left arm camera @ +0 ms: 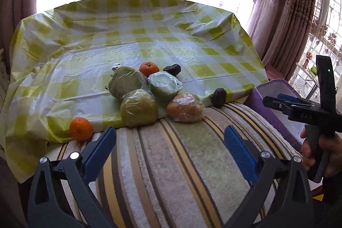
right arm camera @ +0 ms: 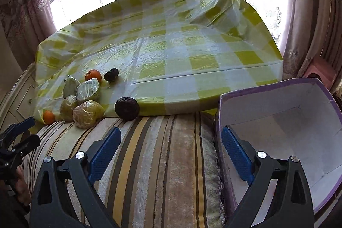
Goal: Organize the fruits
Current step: 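Move both tools back over the fruits on the table, then grasp an orange with the left tool while the right tool grasps a dark date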
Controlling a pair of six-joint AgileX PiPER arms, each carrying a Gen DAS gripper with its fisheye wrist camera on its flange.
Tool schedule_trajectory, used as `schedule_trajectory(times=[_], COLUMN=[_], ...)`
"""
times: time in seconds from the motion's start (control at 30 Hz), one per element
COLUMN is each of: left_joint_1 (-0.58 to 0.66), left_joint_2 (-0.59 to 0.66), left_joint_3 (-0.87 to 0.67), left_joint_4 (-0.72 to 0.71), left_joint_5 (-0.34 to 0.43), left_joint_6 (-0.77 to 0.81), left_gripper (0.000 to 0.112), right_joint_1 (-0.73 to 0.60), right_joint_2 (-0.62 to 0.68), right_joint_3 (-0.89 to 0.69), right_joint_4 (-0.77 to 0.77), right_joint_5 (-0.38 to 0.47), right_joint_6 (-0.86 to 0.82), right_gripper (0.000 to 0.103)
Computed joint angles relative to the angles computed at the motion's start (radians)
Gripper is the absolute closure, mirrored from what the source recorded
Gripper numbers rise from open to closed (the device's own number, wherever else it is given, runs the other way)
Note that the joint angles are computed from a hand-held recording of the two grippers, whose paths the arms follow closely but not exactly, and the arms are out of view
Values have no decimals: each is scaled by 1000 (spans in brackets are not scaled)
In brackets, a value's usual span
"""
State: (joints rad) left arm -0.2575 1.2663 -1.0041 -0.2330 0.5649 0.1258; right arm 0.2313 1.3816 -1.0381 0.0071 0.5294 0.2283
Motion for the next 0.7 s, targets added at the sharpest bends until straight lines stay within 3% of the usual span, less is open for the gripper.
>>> schedule_trajectory(times=[0.2, 0.27, 0.53, 0.63, 0.7], left_joint_1=[279, 339, 421, 404, 395], left_joint_2=[1, 22, 206, 263, 295], left_joint_3=[48, 44, -100, -166, -202], left_joint_4=[-269, -312, -287, -216, -190], left_joint_5=[61, 85, 189, 203, 211], left_joint_6=[256, 293, 262, 203, 173], left_gripper=[12, 18, 41, 42, 45], right_joint_1=[56, 69, 124, 149, 159], right_joint_2=[112, 152, 308, 338, 362], right_joint_3=[-100, -136, -299, -336, -363], right_joint_4=[-59, -68, -133, -180, -192], right_joint_5=[37, 50, 114, 130, 144], right_joint_6=[58, 60, 61, 76, 75], right_gripper=[11, 11, 11, 12, 20])
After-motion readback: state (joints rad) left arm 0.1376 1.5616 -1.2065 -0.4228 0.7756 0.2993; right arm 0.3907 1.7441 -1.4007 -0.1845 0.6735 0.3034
